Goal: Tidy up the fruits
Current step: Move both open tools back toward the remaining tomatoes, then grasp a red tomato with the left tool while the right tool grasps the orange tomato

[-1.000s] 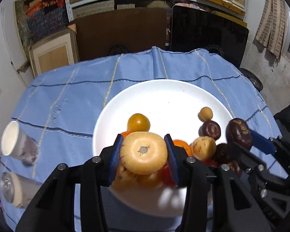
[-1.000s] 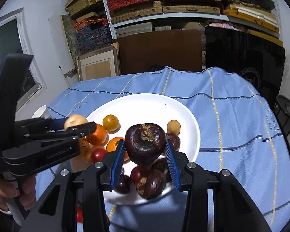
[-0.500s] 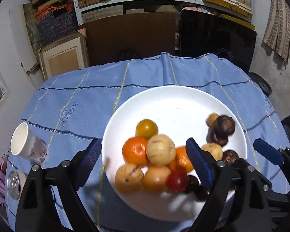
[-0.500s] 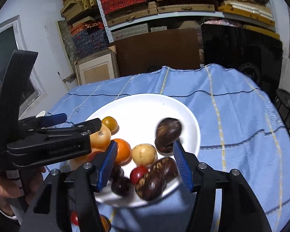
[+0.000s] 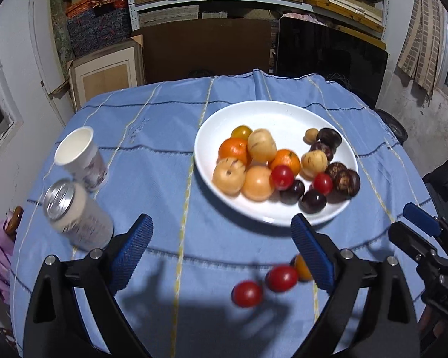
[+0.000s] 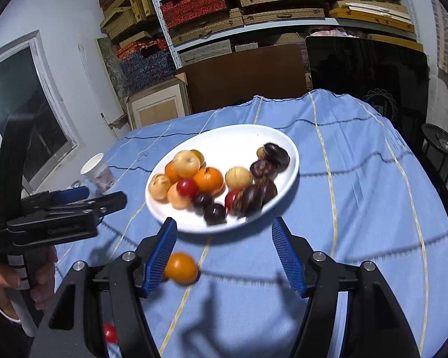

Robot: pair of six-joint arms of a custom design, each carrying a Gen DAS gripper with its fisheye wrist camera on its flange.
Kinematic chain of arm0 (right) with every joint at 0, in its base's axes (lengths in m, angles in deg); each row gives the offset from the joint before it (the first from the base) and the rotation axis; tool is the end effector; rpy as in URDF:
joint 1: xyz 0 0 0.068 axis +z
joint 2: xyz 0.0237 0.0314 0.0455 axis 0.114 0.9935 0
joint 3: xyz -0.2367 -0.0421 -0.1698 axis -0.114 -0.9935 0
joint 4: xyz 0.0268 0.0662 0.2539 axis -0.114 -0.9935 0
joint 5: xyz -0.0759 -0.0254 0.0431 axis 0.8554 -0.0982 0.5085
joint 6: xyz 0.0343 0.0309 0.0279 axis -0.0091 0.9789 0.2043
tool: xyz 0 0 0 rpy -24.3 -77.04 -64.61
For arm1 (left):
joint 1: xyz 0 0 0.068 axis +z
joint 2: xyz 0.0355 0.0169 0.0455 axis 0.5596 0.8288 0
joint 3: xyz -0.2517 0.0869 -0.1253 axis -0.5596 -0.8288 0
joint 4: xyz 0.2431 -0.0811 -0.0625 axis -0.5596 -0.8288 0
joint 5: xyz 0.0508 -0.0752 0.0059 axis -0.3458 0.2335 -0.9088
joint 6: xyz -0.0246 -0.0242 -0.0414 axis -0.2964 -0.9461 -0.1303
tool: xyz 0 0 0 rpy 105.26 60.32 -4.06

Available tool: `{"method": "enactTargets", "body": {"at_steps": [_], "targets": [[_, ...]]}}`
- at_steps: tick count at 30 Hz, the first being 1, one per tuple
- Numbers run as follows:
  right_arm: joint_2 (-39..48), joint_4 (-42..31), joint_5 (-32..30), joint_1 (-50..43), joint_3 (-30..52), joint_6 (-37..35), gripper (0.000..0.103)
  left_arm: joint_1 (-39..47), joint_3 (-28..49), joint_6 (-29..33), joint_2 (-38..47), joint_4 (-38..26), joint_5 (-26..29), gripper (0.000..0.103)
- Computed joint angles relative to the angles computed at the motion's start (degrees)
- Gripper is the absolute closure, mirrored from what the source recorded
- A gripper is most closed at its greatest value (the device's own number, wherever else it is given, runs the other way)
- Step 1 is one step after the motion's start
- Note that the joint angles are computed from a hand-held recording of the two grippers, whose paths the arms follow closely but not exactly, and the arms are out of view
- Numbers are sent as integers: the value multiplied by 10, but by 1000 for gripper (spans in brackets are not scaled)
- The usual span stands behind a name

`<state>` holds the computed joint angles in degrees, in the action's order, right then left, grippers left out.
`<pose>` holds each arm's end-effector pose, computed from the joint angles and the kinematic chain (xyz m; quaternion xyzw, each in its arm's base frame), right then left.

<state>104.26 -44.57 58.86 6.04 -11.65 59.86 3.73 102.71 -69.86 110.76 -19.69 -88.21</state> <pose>0.2151 0.0088 0.1812 -0.0088 0.8978 0.1591 0.4105 0.2603 -0.1406 0.2163 0.0588 0.9363 -0.0057 0.3463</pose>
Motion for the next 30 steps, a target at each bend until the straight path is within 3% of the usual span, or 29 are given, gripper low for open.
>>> {"method": "enactTargets", "body": {"at_steps": [8, 27, 30], "targets": [[-113, -40, -1, 19, -89, 38, 36, -24, -121, -30, -113, -10, 3, 11], [-255, -136, 32, 87, -154, 76, 36, -155, -237, -105, -177, -12, -19, 11], [-255, -137, 37, 97, -157, 80, 36, -174, -243, -106, -165, 0, -21, 19]]}}
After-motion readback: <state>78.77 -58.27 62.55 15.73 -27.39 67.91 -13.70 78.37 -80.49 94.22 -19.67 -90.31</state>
